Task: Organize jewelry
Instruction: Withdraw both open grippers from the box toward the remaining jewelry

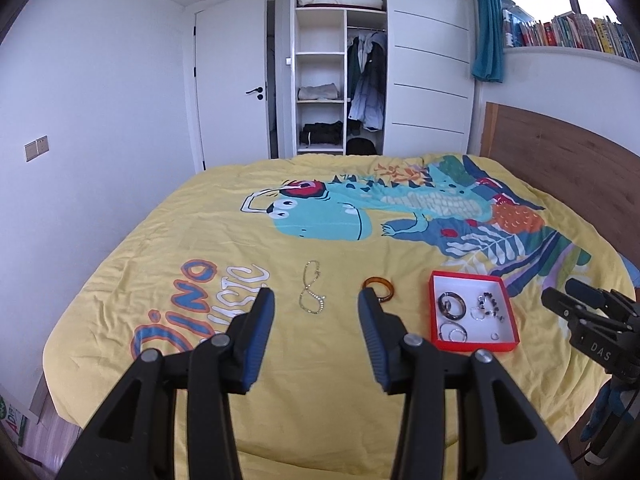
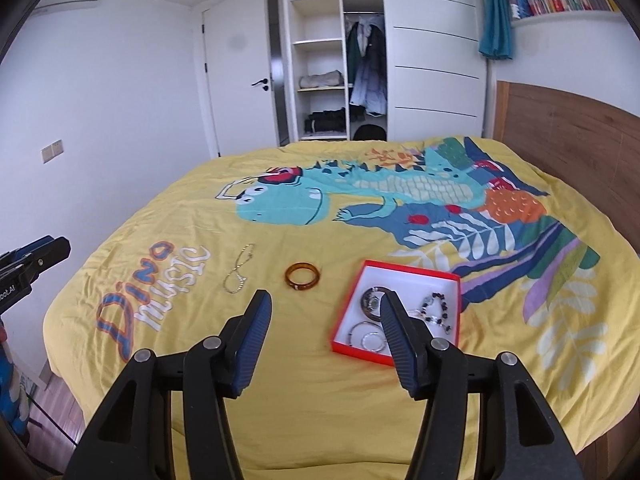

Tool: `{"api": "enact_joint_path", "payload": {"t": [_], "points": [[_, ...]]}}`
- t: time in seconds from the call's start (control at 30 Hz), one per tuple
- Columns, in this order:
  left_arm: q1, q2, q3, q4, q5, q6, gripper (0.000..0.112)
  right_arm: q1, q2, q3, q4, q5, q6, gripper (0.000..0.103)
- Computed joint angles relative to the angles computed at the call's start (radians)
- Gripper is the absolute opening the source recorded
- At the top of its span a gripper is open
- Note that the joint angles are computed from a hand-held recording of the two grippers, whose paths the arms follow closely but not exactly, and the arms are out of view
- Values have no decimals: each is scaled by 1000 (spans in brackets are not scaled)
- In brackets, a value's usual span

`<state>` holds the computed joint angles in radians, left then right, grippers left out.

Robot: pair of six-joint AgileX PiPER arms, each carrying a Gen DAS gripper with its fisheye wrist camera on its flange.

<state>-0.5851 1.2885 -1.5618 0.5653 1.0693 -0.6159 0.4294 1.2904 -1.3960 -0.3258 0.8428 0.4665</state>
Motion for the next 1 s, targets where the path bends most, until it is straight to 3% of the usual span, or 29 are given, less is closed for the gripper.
{"api": "enact_joint_path", "payload": {"t": [0.23, 0.5, 0.77, 1.0], "points": [[53, 13, 15, -42, -25, 28, 42, 29, 49, -19, 14, -9, -13, 56], [269, 101, 64, -184, -127, 142, 42, -20, 191, -89, 128, -46, -120, 56], [472, 404, -129, -334, -176, 316, 42, -107, 512, -380, 287, -20, -285, 54], [488, 751, -452, -390, -121, 352, 42, -165, 881, -805, 377, 122, -377, 52]]}}
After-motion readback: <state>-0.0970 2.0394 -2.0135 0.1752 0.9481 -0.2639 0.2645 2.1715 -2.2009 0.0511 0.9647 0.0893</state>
